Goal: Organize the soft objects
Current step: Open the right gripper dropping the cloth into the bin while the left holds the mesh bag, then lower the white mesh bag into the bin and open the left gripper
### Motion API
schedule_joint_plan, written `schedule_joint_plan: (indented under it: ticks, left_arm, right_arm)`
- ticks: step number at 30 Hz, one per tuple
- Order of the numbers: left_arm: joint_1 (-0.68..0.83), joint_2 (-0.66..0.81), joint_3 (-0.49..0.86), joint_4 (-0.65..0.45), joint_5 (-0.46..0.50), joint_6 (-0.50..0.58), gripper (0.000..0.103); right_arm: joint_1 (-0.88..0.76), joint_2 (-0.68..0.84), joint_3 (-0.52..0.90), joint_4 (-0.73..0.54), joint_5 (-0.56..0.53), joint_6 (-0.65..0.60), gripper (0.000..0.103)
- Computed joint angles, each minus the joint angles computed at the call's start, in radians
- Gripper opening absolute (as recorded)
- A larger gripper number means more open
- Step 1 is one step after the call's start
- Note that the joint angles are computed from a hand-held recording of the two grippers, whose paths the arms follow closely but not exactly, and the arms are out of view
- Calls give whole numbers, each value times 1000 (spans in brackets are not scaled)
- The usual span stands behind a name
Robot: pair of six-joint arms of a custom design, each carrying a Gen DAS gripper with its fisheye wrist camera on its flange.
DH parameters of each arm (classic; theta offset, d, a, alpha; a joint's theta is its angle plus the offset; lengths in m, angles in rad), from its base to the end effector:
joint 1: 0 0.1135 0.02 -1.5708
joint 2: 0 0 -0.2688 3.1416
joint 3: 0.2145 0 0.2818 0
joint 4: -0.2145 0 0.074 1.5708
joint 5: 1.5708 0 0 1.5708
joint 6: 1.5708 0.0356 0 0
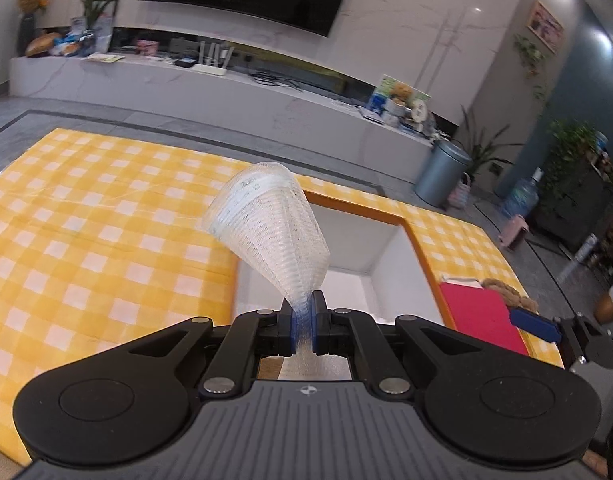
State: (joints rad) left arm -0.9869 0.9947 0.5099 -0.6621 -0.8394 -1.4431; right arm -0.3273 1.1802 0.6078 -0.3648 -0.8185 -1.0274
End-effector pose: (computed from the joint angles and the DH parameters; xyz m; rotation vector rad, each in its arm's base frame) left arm 0.1243 -0.1400 0.1745 -0.7087 2.1115 -0.1026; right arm 0.2354 -0.0525 0.1841 -1.0227 1.9113 0.2844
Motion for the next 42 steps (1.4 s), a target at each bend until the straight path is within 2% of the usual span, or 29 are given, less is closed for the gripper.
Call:
schedule_joint_plan:
  ticks: [3,8,11,14,17,18,19,20,21,22,25,27,29,33,36,42]
  left_arm:
    - [41,32,-5,96,41,101,6]
    - [171,207,45,207,119,278,6]
    - [245,310,79,237,158,336,6]
    - [306,345,70,296,221,380,6]
    - [317,385,79,276,207,383,7]
    - [313,395,81,267,191,374,15]
    - [304,407,86,247,169,345,33]
    - [297,412,85,237,153,317,38]
    - [290,391,62,275,151,329,48]
    - [282,373,49,298,151,343,65]
    - [228,369,68,277,80,329,96]
    - [172,413,114,189,-16,243,97]
    - [139,424,139,144,-59,213,98]
    - [125,373,142,87,-49,141,98]
    - [129,321,120,119,-50,180,98]
    - [93,273,128,77,-70,139,98]
  right_arm:
    - [-17,77,26,24,-15,47,97]
    - [-57,190,84,-49,-100,26,97]
    - [-66,215,91,-63,-128,-12,97]
    - [-68,224,87,-43,-143,-23,97]
    - [-69,233,90,-25,-149,-5,97]
    - [-73,243,96,-28,-154,-3,97]
    - [-73,250,101,-29,-155,5,97]
    - [-74,264,113,-34,-154,10,97]
    - [-73,271,118,-34,-151,19,97]
    - [-73,277,121,-33,-149,24,97]
    - [-76,291,129,-38,-149,18,97]
    - [-81,297,139,-58,-154,6,97]
    - [-86,305,153,-86,-163,-4,97]
    - [-95,309,164,-102,-177,-13,97]
    - [-102,299,163,-108,-185,-19,97]
    - [-120,256,153,-128,-204,-35,97]
